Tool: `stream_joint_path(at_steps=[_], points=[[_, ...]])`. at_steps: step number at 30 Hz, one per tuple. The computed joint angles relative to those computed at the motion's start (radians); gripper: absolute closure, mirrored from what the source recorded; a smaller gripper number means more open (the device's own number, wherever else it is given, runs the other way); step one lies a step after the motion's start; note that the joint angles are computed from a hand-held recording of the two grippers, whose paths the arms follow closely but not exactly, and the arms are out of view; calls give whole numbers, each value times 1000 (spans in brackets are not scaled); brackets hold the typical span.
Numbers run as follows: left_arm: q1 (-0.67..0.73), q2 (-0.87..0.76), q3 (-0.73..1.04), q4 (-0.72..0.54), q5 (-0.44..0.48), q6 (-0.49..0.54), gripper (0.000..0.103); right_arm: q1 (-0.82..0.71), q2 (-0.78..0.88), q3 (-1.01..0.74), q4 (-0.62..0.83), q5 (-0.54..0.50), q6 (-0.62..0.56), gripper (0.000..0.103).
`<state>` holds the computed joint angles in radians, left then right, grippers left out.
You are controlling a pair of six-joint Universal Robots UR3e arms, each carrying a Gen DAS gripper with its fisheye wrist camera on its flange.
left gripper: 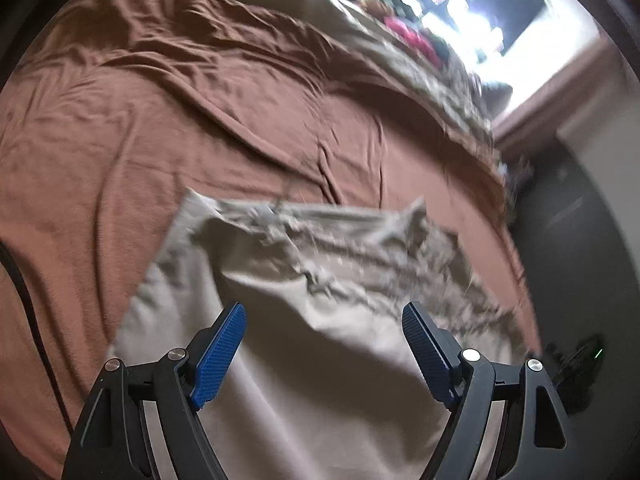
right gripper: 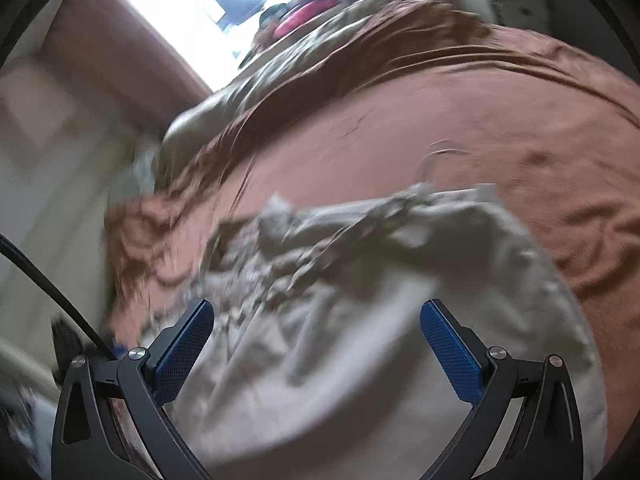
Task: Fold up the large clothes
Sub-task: 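Lay the hem onto the jacket and open both tools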
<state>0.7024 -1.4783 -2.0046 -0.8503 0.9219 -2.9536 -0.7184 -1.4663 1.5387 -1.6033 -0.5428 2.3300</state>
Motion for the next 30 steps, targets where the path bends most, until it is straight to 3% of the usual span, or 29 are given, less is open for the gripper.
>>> stream_joint_path(at_steps=[3, 8, 10, 13, 14, 15, 16, 17, 19, 21, 24, 30], points=[[-75, -76, 55, -12, 66, -6, 21, 70, -27, -62, 49, -68, -33, 0], [-163, -175, 105, 27, 141, -28, 28, 216, 35, -193, 45, -157, 35, 6], [-177, -214, 128, 22, 146, -28, 37, 279, 76, -243, 43, -195, 46, 6], [-204, -267, 166, 27, 188, -49, 60, 337, 145, -271, 20, -253, 30, 8], [-216, -282, 178, 33, 211, -53, 75, 362, 170, -271, -22, -282, 51, 10], [-229, -299, 192, 40, 237, -58, 91, 382, 176, -251, -83, -313, 77, 15], [-235, -313, 200, 52, 248, -64, 97, 396, 167, -217, -163, -338, 94, 25], [-231, -323, 200, 67, 241, -66, 100, 409, 162, -206, -210, -357, 112, 35], [-222, -334, 205, 78, 224, -67, 102, 416, 156, -198, -269, -383, 145, 82], [-221, -337, 211, 95, 211, -75, 102, 392, 179, -233, -245, -349, 154, 94], [-220, -330, 220, 113, 183, -82, 103, 350, 162, -206, -239, -305, 150, 101], [-249, -381, 304, 109, 211, -80, 102, 360, 105, -54, -471, -308, 281, 103]])
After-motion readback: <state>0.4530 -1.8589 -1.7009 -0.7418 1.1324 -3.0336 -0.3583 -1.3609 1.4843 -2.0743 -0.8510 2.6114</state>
